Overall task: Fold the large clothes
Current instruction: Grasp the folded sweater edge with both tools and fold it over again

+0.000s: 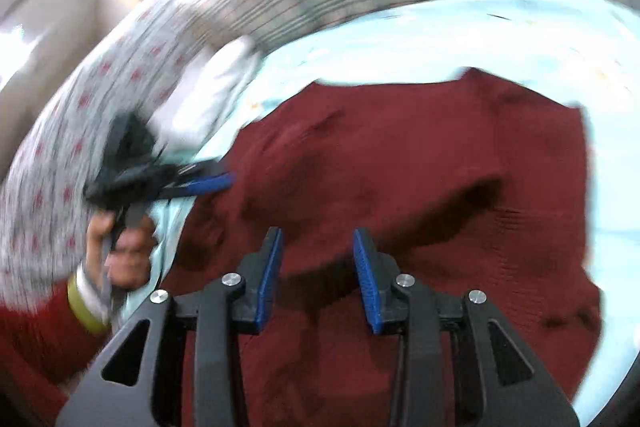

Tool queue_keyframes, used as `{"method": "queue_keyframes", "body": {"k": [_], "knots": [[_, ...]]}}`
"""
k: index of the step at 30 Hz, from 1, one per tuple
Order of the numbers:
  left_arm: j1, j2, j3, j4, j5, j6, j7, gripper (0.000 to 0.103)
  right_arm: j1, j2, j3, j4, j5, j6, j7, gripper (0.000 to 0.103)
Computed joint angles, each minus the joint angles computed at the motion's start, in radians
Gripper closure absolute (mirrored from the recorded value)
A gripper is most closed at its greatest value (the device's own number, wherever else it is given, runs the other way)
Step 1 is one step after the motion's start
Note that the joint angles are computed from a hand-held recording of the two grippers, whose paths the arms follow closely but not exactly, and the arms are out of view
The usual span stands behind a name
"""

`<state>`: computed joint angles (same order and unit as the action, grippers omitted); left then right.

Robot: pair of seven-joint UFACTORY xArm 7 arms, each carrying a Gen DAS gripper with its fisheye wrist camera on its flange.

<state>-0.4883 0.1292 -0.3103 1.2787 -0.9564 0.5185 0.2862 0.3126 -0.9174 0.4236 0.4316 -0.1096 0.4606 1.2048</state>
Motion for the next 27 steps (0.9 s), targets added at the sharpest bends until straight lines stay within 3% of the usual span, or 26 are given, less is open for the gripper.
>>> {"method": "queue_keyframes", "body": {"k": [3,7,9,11,12,14,17,18,20,22,27], "knots": [[-0.013,0.046,0.006,0.062,0.075,0.018,-0.077,0.032,-0.036,-0.051,-0.009,-0.036,0.030,0.024,0.083,0.065],[-0.017,0.114,0.000,0.124,0.180,0.029,-0.166,0.037,-0.049,0.010,-0.039,-0.041,0.052,-0.058,0.112,0.065],[-0.005,0.131,-0.015,0.132,0.177,0.027,-0.160,0.049,-0.044,0.050,-0.046,-0.033,0.064,-0.082,0.120,0.065],[0.001,0.145,-0.027,0.137,0.182,0.031,-0.145,0.084,-0.042,0.084,-0.046,-0.031,0.069,-0.105,0.128,0.066],[0.002,0.149,-0.032,0.138,0.187,0.029,-0.139,0.094,-0.046,0.100,-0.043,-0.023,0.067,-0.110,0.130,0.074],[0.002,0.137,-0.038,0.119,0.196,-0.002,-0.119,0.097,-0.055,0.101,-0.033,-0.018,0.053,-0.129,0.134,0.099],[0.020,0.066,-0.062,0.059,0.064,-0.096,0.027,0.097,-0.120,-0.005,0.024,-0.051,0.007,-0.232,0.174,0.099],[0.045,0.032,-0.088,0.033,-0.029,-0.131,0.115,0.097,-0.141,-0.043,0.040,-0.063,-0.002,-0.256,0.185,0.099],[0.045,-0.009,-0.082,-0.003,-0.162,-0.164,0.229,0.098,-0.155,-0.119,0.062,-0.081,-0.011,-0.232,0.195,0.099],[0.034,-0.021,-0.062,-0.025,-0.236,-0.167,0.284,0.098,-0.129,-0.139,0.063,-0.089,-0.009,-0.152,0.190,0.099],[-0.004,0.001,-0.033,-0.056,-0.328,-0.159,0.354,0.098,-0.079,-0.108,0.069,-0.150,0.017,-0.157,0.248,0.099]]}}
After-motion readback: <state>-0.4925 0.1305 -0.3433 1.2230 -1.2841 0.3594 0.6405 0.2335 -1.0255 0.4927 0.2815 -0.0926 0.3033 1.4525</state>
